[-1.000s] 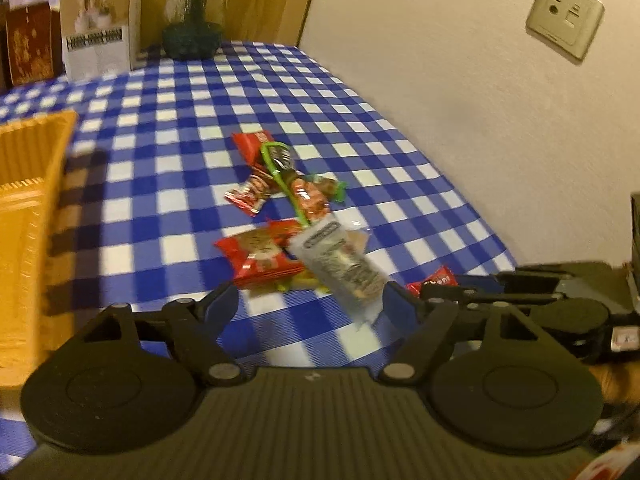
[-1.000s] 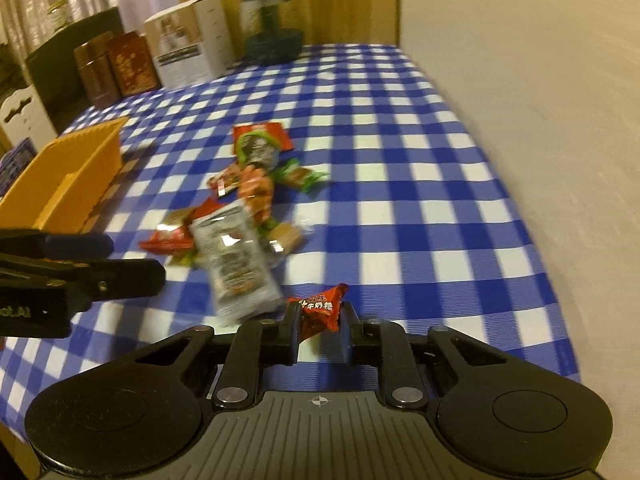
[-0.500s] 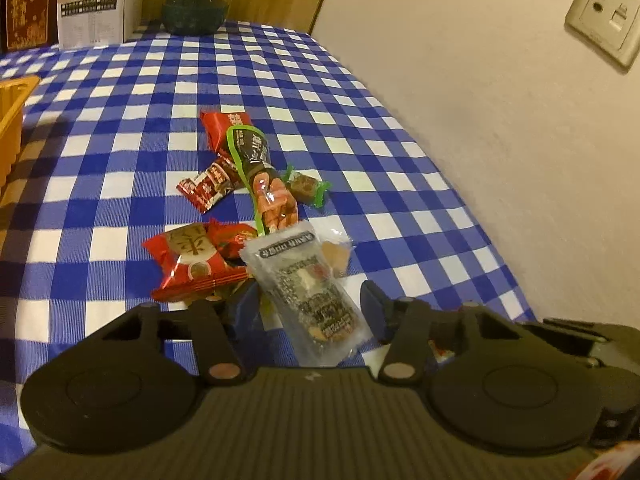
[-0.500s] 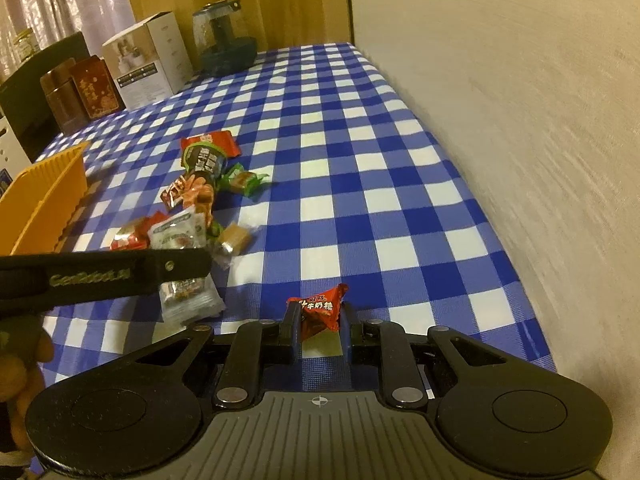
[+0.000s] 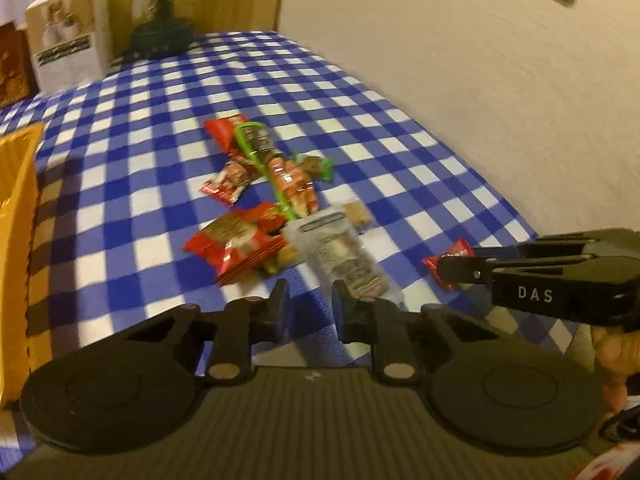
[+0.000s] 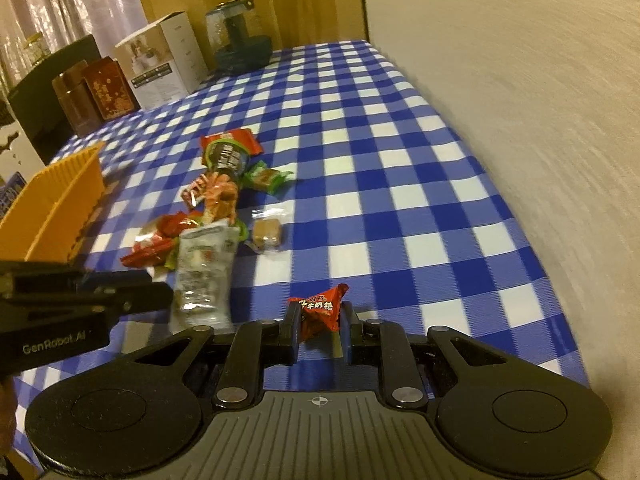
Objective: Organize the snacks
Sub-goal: 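Grasp the clear nut packet with the left tool while the right tool holds the red candy, then carry both snacks over the orange tray and open both tools to drop them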
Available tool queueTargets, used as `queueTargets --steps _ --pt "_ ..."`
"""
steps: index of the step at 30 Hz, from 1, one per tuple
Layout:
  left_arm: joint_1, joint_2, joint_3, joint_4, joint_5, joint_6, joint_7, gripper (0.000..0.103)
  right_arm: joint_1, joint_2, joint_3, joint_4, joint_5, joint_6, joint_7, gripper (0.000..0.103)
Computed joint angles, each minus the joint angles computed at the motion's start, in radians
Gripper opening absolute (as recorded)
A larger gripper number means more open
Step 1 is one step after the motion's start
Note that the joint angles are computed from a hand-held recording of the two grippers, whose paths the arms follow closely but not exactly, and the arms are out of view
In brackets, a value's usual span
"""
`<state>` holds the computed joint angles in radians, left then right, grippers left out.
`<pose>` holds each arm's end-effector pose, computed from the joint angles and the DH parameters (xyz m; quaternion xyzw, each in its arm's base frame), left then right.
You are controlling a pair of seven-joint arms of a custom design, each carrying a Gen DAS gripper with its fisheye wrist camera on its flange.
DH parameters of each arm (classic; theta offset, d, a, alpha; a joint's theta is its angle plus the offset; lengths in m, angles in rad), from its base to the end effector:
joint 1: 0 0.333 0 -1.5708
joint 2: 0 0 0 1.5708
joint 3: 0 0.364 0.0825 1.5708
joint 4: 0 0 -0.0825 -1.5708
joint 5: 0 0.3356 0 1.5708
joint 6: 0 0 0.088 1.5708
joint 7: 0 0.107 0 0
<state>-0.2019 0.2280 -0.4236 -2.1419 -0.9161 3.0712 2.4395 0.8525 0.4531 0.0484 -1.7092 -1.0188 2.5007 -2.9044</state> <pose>0.5061 -0.2671 0.4438 -0.4515 0.8111 -0.3587 0.0982 0.4189 0.5291 0.4316 -0.5961 0.7095 -0.2095 0.3119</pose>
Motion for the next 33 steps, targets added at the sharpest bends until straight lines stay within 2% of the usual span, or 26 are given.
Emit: queueTargets --steps 1,4,6,8,12,14,15,16,18,20,22,23,26,27,29,30,33 --pt "0.025 0.002 -0.024 0.007 -0.048 -0.015 0.029 0.02 -0.002 0.006 0.002 0.008 0.003 0.002 -0.011 0.02" --pt "0.024 0.003 -0.026 0.02 -0.117 -0.034 0.056 0.024 -0.014 0.027 0.005 0.031 0.014 0.037 -0.057 0.02" --pt "0.02 0.008 -0.031 0.031 -0.17 -0.03 0.099 0.035 -0.022 0.037 0.005 0.04 0.021 0.076 -0.104 0.02" --pt "0.005 0.016 -0.022 0.043 -0.195 -0.03 0.109 0.044 -0.016 0.038 -0.003 0.044 0.035 0.08 -0.13 0.02" --pt "-0.048 0.044 0.007 0.064 -0.134 -0.004 0.046 0.047 0.018 0.005 -0.027 0.008 0.03 0.007 -0.057 0.02" --pt "-0.101 0.058 0.044 0.061 -0.038 0.043 -0.042 0.049 0.02 -0.016 -0.024 -0.023 0.018 -0.016 -0.011 0.02" --pt "-0.137 0.065 0.075 0.056 0.022 0.067 -0.099 0.049 0.018 -0.025 -0.018 -0.036 0.013 -0.022 0.004 0.02" --pt "-0.194 0.069 0.137 0.05 0.101 0.077 -0.174 0.049 0.013 -0.032 -0.012 -0.047 0.01 -0.027 0.015 0.02" --pt "-0.245 0.075 0.194 0.041 0.19 0.081 -0.242 0.05 0.007 -0.04 0.0 -0.06 0.005 -0.037 0.032 0.02" --pt "-0.23 0.066 0.183 0.027 0.228 0.074 -0.25 0.044 0.0 -0.044 0.011 -0.067 0.001 -0.04 0.043 0.02" --pt "-0.199 0.047 0.161 -0.001 0.264 0.076 -0.236 0.044 -0.003 -0.043 0.017 -0.066 -0.007 -0.039 0.051 0.02" --pt "-0.165 0.036 0.133 -0.018 0.268 0.077 -0.214 0.044 -0.004 -0.042 0.019 -0.064 -0.012 -0.037 0.053 0.02" --pt "-0.004 0.015 -0.023 -0.061 0.228 0.087 -0.094 0.044 -0.004 -0.034 0.022 -0.049 -0.025 -0.031 0.055 0.02" --pt "0.021 0.014 -0.048 -0.07 0.223 0.102 -0.079 0.045 -0.005 -0.029 0.022 -0.043 -0.028 -0.027 0.053 0.02" --pt "0.014 0.019 -0.043 -0.08 0.246 0.134 -0.101 0.048 -0.004 -0.019 0.021 -0.028 -0.028 -0.022 0.048 0.02" --pt "-0.02 0.022 -0.006 -0.08 0.277 0.141 -0.136 0.048 -0.003 -0.014 0.021 -0.02 -0.024 -0.021 0.044 0.02" --pt "-0.067 0.031 0.053 -0.075 0.345 0.126 -0.205 0.049 0.005 -0.008 0.019 -0.003 -0.015 -0.029 0.024 0.02"
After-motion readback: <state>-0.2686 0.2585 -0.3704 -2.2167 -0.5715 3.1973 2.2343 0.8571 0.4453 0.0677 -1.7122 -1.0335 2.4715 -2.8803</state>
